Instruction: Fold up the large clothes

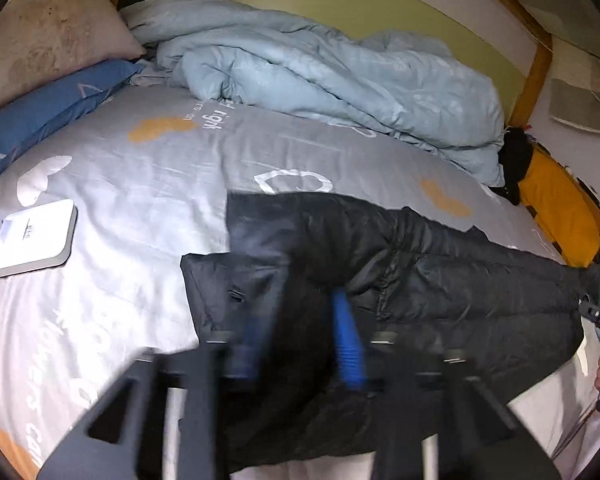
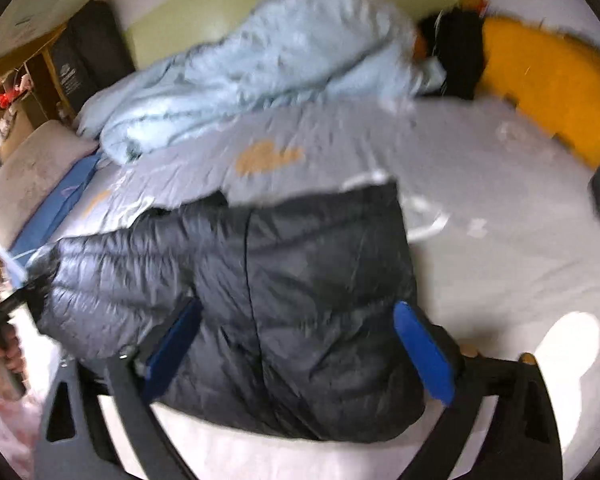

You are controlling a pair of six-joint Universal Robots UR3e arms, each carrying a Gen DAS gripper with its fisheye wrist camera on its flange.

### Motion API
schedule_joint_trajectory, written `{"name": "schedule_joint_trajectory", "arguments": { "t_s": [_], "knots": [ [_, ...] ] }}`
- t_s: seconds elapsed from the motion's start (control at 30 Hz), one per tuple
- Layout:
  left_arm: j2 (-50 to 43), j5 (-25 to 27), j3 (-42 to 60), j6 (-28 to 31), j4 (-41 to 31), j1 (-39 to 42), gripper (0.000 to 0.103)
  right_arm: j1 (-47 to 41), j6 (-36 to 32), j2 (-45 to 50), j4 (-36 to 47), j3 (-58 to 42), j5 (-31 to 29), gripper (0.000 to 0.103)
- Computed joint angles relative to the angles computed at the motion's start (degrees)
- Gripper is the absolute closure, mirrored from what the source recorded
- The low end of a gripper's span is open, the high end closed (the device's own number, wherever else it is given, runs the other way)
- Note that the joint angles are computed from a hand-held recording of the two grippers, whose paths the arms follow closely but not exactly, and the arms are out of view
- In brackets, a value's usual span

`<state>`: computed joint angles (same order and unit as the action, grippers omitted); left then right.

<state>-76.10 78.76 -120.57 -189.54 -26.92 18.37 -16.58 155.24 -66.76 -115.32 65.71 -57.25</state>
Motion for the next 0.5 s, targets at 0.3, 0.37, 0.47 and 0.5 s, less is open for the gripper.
{"name": "schedule_joint_trajectory", "arguments": {
  "t_s": [0.3, 0.37, 0.47, 0.5],
  "knots": [
    [-7.3, 3.1, 6.0, -1.3, 7.2, -1.8, 0.1, 2.7, 9.9, 1.4, -25.5, 6.2, -6.5, 0.103],
    [-10.0, 4.6, 7.4, -1.2, 7.5, -1.9, 0.1, 3.9, 9.6, 4.8, -20.8, 0.5, -8.5, 0.102],
    [-11.6, 3.1, 7.3, -1.8, 6.5, -0.5, 0.099, 3.4, 8.4, 7.0, -11.0, -5.9, -6.5, 0.092],
    [-11.8, 2.6, 6.9, -1.7, 6.6, -0.1, 0.099, 2.3, 8.0, 5.9, -9.3, -5.3, -4.6, 0.079]
  ]
}}
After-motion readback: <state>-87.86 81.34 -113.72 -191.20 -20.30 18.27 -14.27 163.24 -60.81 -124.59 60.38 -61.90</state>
